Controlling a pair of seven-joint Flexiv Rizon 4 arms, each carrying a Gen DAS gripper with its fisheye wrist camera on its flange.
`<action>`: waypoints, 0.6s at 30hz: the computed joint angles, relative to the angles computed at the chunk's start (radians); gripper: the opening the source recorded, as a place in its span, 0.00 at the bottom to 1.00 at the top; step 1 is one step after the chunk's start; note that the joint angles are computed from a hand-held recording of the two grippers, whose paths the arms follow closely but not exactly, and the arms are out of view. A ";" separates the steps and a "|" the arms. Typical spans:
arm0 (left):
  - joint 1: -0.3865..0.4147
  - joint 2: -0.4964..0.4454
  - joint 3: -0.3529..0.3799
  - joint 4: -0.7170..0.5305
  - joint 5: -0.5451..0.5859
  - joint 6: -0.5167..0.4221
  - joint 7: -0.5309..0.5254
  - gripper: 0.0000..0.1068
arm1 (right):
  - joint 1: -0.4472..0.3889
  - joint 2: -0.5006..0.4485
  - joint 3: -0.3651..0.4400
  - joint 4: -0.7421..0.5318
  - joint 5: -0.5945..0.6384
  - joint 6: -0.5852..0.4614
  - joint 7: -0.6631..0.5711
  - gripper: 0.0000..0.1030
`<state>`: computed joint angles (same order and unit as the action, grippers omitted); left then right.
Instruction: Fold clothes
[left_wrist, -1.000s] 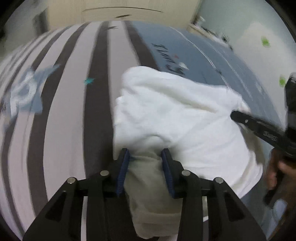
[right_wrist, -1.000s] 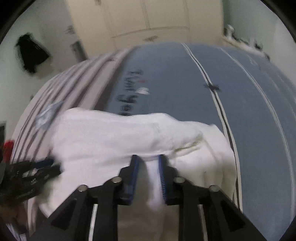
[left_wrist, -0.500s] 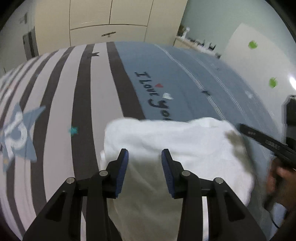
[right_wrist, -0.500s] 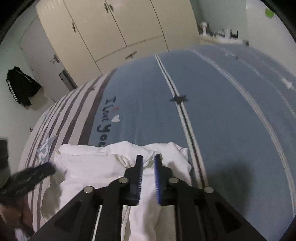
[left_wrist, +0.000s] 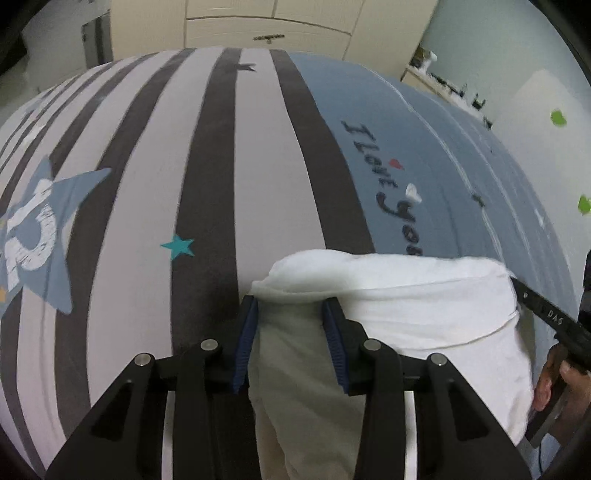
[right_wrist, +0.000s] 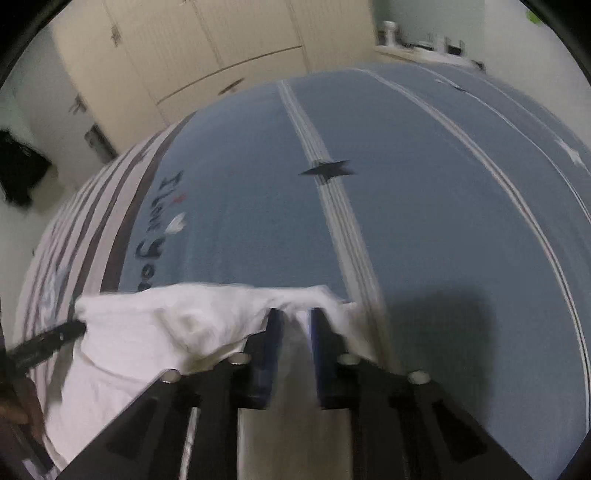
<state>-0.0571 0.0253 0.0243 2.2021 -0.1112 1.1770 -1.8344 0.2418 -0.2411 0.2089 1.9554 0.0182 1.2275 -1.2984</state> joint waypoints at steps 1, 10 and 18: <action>-0.006 0.022 0.003 0.019 -0.020 0.025 0.010 0.33 | -0.004 0.005 -0.014 0.005 -0.021 0.013 0.000 0.10; -0.059 0.314 -0.048 0.213 0.047 0.028 -0.003 0.37 | -0.031 0.293 0.111 0.148 0.423 -0.003 -0.433 0.13; -0.052 0.357 -0.036 0.326 0.074 -0.011 -0.108 0.56 | 0.069 0.334 0.076 0.296 0.425 -0.013 -0.391 0.13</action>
<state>-0.1089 0.3822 -0.0112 2.5278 -0.0371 1.1665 -1.9427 0.3103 0.0927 0.2853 2.2515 0.4427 1.2147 -1.6895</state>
